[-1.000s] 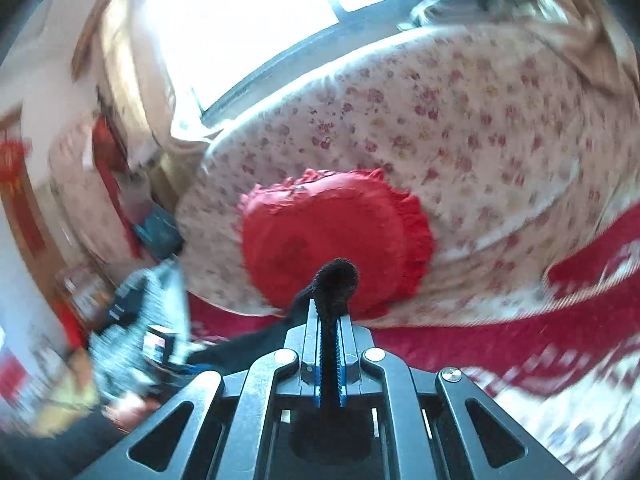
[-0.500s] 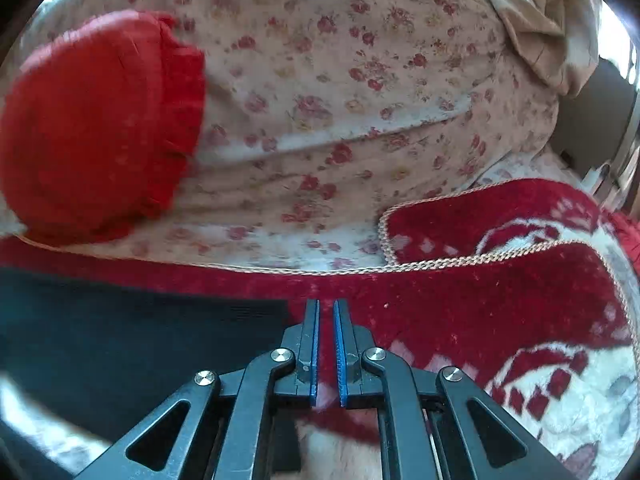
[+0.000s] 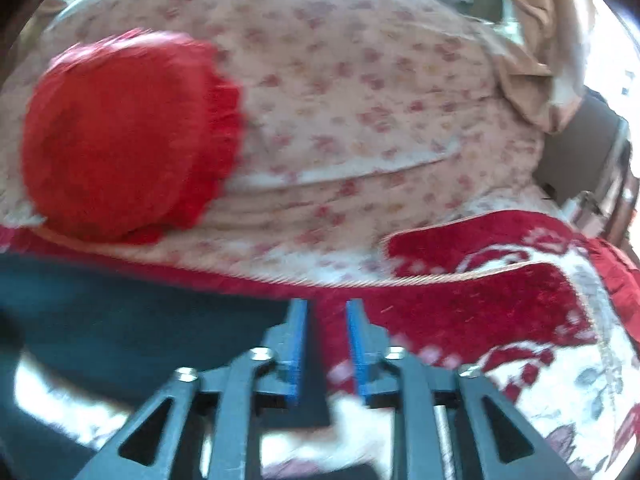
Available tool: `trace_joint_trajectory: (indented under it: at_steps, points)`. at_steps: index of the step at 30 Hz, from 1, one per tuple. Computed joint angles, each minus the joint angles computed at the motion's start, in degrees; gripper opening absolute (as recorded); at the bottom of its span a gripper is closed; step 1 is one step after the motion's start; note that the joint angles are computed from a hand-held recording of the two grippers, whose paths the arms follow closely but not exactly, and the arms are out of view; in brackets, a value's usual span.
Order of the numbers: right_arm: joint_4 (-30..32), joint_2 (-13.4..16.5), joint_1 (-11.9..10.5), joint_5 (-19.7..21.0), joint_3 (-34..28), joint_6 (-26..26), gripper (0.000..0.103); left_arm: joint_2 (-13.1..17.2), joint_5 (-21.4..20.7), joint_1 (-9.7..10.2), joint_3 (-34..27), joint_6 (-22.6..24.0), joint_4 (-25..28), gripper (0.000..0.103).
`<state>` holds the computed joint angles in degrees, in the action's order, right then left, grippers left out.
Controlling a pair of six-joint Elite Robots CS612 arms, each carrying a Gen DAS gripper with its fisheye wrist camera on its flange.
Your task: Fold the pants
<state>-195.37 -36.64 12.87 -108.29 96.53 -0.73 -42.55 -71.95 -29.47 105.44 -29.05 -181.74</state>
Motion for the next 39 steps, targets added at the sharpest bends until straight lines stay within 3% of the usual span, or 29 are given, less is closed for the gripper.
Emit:
trace_joint_trajectory:
  at_steps: [3, 14, 19, 20, 22, 24, 26, 29, 31, 33, 34, 36, 39]
  points:
    - [8.93, 1.14, -0.54, 3.94, -1.32, 3.02, 0.035, 0.14, 0.01, -0.01, 0.09, -0.77, -0.76, 0.078]
    - [4.91, 1.6, -0.13, 2.35, -0.56, 3.5, 0.039, 0.28, -2.85, 0.66, -0.46, -1.42, 0.12, 0.084]
    - [4.34, 1.65, -0.69, 4.18, -0.54, 3.81, 0.04, -0.56, -4.08, 0.75, 1.26, 0.8, -3.35, 0.084]
    - [4.44, 1.33, -0.94, 5.0, -0.25, 3.98, 0.04, -1.14, -2.54, 0.55, 2.57, 1.36, -6.21, 0.084]
    - [1.91, 0.39, -1.44, 6.21, 1.25, 5.71, 0.04, -2.45, 4.55, -0.11, 6.17, 1.01, -16.17, 0.084]
    - [-4.23, -0.96, -2.11, 8.15, 4.14, 7.39, 0.04, -3.07, 11.37, 0.08, 9.16, -1.82, -24.98, 0.084]
    - [-7.93, -1.85, -2.41, 8.72, 6.2, 8.19, 0.04, -3.58, 13.3, 1.4, 10.24, -7.07, -24.94, 0.084]
    - [-7.26, -2.94, -2.74, 9.54, 8.05, 9.01, 0.04, -4.3, 14.8, 3.71, 10.07, -16.87, -15.88, 0.084]
    - [-4.32, -3.11, -2.7, 8.41, 7.72, 9.65, 0.04, -4.03, 12.42, 5.42, 9.67, -20.87, -14.32, 0.084]
    - [-3.21, -3.06, -2.93, 8.74, 7.44, 10.99, 0.04, -3.05, 5.83, 7.38, 9.23, -22.81, -17.68, 0.084]
    - [-2.7, -3.19, -3.06, 9.13, 7.56, 12.1, 0.04, -2.61, 3.26, 7.87, 8.91, -22.6, -18.83, 0.084]
    - [-1.89, -3.11, -3.42, 11.05, 7.29, 13.82, 0.04, -1.28, -6.09, 9.29, 7.25, -18.78, -20.59, 0.084]
    - [0.33, -3.02, -3.46, 12.0, 6.69, 13.79, 0.04, -0.17, -15.48, 10.46, 5.18, -17.78, -18.32, 0.084]
